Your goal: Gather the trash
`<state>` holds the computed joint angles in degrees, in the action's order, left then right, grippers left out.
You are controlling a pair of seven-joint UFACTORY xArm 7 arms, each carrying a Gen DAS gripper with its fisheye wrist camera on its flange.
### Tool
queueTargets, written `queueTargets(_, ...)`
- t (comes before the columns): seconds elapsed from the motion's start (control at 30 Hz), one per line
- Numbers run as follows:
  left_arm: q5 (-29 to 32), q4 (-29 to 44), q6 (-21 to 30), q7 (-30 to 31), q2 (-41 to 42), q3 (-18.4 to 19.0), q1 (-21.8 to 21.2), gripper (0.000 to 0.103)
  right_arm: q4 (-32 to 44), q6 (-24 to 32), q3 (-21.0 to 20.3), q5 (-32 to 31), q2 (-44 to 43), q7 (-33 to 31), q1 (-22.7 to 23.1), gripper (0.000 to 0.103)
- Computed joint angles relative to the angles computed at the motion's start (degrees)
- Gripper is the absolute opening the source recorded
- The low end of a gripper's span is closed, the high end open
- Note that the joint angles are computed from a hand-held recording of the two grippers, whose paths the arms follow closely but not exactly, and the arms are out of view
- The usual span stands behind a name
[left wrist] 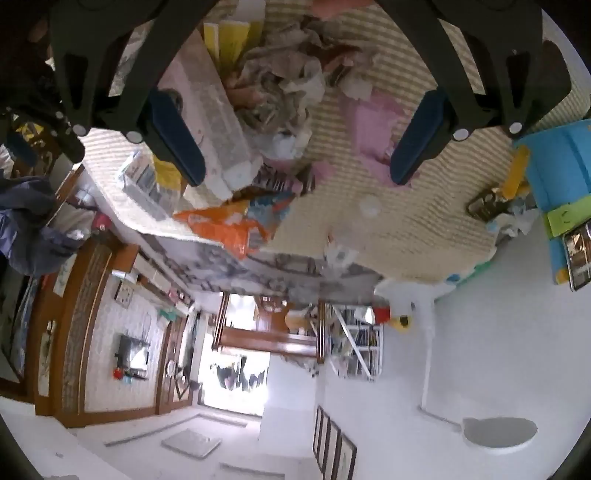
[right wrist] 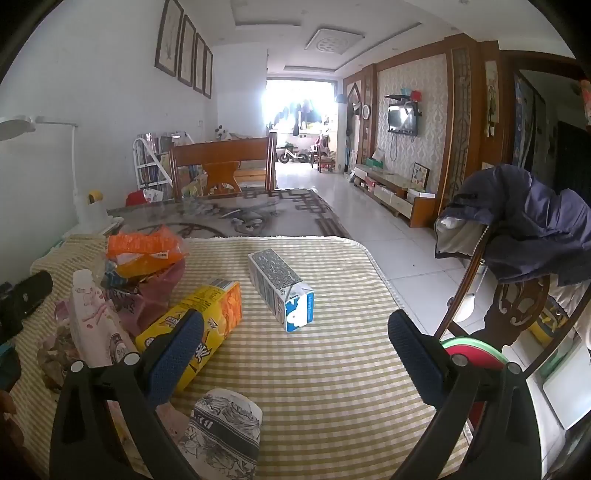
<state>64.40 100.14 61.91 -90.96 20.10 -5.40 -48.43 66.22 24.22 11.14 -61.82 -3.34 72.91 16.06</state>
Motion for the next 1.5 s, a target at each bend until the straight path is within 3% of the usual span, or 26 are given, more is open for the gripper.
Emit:
queueTargets(0.17, -6.46, 0.77, -4.61, 6.81, 0.11, -0.97, 2.69, 0.098, 0.12, 0.17, 0.01, -0.13, 0.04, 0.2, 0.06, 0.096)
queueTargets(0.3, -8.99, -3.04, -11.94, 6.03, -2.26, -0.81, 4.16, 0.098, 0.16, 0.16, -0.04, -0.13, 0.09, 0.09, 0.07, 0.096)
queueTargets(1.5, -8.47, -0.96, -8.04, 8.65, -1.78, -0.54, 2.97, 0.098, 0.1, 0.13, -0.14, -0.04, 0.23, -0.12, 0.17, 0.096)
